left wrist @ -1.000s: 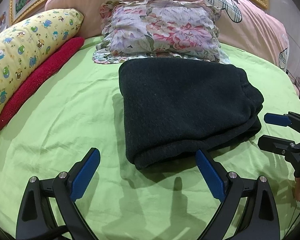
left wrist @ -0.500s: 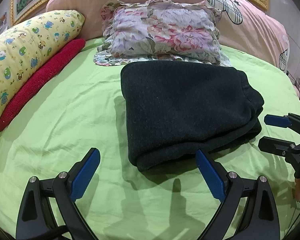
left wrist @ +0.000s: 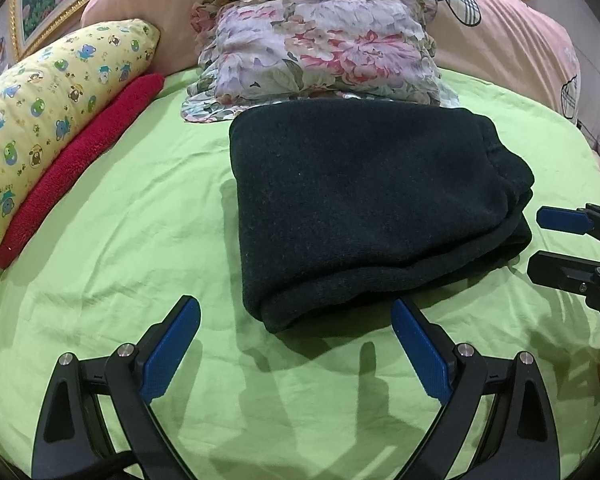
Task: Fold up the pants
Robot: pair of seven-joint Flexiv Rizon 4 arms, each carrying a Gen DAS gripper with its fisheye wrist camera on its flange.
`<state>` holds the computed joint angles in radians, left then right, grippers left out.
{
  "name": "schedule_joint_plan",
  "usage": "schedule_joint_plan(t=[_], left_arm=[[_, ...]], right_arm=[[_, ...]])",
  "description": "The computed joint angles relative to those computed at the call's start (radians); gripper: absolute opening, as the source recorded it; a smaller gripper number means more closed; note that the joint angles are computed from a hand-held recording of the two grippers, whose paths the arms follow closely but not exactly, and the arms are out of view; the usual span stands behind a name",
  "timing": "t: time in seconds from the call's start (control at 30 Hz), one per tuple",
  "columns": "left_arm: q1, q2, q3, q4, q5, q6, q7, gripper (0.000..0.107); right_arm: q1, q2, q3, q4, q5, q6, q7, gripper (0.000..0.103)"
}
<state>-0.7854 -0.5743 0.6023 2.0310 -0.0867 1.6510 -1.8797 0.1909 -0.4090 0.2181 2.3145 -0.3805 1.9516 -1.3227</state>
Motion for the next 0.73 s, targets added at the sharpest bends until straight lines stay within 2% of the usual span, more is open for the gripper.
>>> schedule_joint_plan(t=[0.33,0.47,0.57,0.73], left_arm=[[0.041,0.012,-0.039,0.001,-0.005,0.01,-0.002,0.097],[-0.001,-0.008,0.008,0.004,-0.032,0.057,-0.014,0.097],[-0.057,-0.025,0.065,-0.002,-0.079,0.055,0.001,0.097],[-0.059,-0.005,0.051,0.012,-0.13,0.058,0.048,0.097]], right_arm=[[-0.013,-0.002,0.007,0.002,-0.009,0.011,0.004,0.088],[-0.011,0.001,0.004,0.006,-0.003,0.028,0.008,0.088],[-0.017,0.005,0.006,0.009,-0.006,0.036,0.016,0.088],[-0.017,0.016,0.0,0.015,-0.011,0.05,0.021,0.088]])
